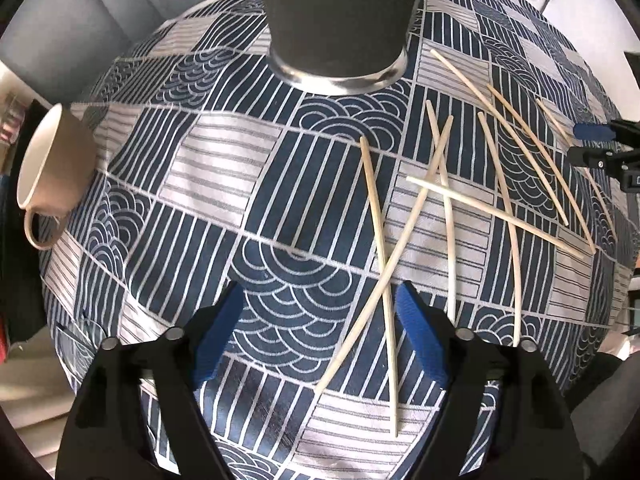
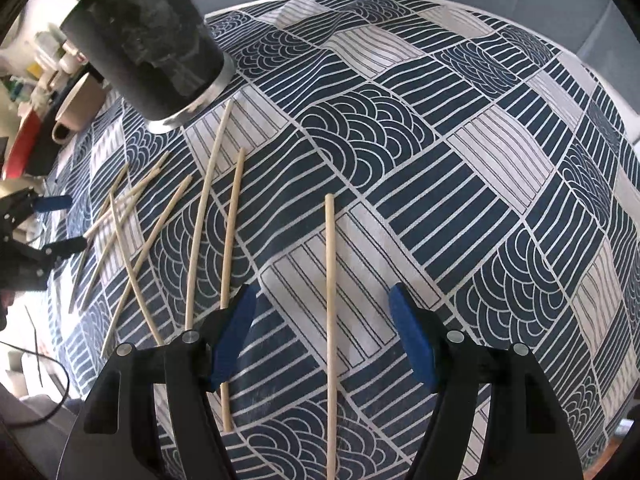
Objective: Organize utensils
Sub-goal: 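Move the left tool back down to the chopsticks while the right tool returns too, then close the left tool on a chopstick while the right tool grasps another chopstick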
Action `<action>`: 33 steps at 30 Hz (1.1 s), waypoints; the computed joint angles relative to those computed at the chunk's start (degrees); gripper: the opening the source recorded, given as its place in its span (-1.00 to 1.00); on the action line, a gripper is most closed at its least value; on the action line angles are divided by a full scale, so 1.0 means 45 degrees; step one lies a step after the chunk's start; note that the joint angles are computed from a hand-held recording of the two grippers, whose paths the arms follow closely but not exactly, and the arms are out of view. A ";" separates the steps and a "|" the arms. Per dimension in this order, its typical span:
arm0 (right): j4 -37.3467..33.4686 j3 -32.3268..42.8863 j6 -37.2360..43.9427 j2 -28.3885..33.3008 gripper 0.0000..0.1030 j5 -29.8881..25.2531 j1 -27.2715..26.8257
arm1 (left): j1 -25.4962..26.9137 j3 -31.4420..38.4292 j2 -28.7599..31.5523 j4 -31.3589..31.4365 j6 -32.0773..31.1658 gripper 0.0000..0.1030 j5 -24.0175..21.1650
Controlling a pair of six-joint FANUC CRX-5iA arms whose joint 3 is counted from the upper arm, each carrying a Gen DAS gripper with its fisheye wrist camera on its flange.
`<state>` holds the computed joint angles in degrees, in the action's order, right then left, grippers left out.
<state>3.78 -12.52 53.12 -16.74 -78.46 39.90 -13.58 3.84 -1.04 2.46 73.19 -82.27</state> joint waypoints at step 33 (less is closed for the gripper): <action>0.0987 0.0511 -0.0284 0.0769 -0.75 -0.1375 0.1356 | 0.1348 -0.1389 -0.0743 0.1488 -0.2560 -0.72 0.0312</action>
